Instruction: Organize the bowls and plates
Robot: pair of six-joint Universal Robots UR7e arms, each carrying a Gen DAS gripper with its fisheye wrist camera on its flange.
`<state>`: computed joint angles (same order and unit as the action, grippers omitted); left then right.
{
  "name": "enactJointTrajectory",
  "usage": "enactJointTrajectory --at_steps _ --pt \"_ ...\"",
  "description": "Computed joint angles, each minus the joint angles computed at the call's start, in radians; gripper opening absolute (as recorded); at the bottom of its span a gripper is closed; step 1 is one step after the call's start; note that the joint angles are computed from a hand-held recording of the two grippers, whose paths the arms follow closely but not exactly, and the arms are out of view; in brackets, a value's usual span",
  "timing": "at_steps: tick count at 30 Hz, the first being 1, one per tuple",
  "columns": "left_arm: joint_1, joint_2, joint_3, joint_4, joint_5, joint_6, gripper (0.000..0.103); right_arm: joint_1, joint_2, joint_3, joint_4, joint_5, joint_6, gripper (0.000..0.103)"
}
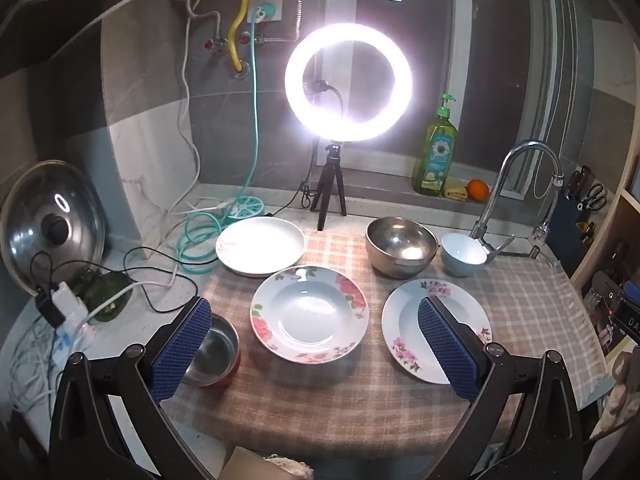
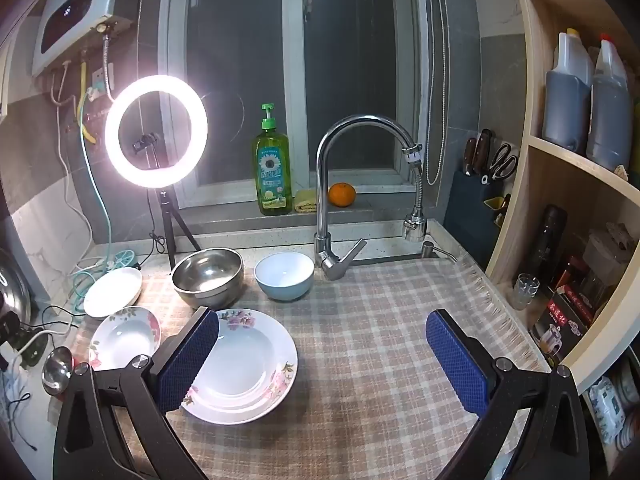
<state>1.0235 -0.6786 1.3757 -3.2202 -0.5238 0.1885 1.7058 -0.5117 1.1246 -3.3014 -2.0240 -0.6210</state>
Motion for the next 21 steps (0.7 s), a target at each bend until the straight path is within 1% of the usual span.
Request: enactJointTrajectory --at_steps 3,4,7,17,19,21 --pt "-0.001 0.003 -0.001 -0.007 -0.004 0.006 0.102 0.001 0.002 -0.002 -0.005 -0.004 -0.007 0.103" --pt "0.001 -0.006 0.004 0.013 -0.007 -0.025 0.102 0.001 0.002 -0.002 -0.006 -0.005 -0.007 0.103" --pt "0.002 -0.009 0.004 0.017 -0.01 -0.025 0.102 0.001 0.002 -0.002 -0.006 -0.004 -0.006 0.103" --pt "-0.001 -0.02 0.017 0.003 -0.008 -0.003 0.102 0.001 0.001 -0.001 -0.002 -0.004 -0.002 0.103" --pt "0.003 0.004 0.006 -0.019 -0.006 0.009 0.102 0.001 0.001 -0.001 -0.003 -0.003 -0.004 0.103" --pt "0.004 0.001 0.012 -0.025 -0.008 0.009 0.102 0.0 0.0 0.0 -0.001 -0.002 -0.002 0.103"
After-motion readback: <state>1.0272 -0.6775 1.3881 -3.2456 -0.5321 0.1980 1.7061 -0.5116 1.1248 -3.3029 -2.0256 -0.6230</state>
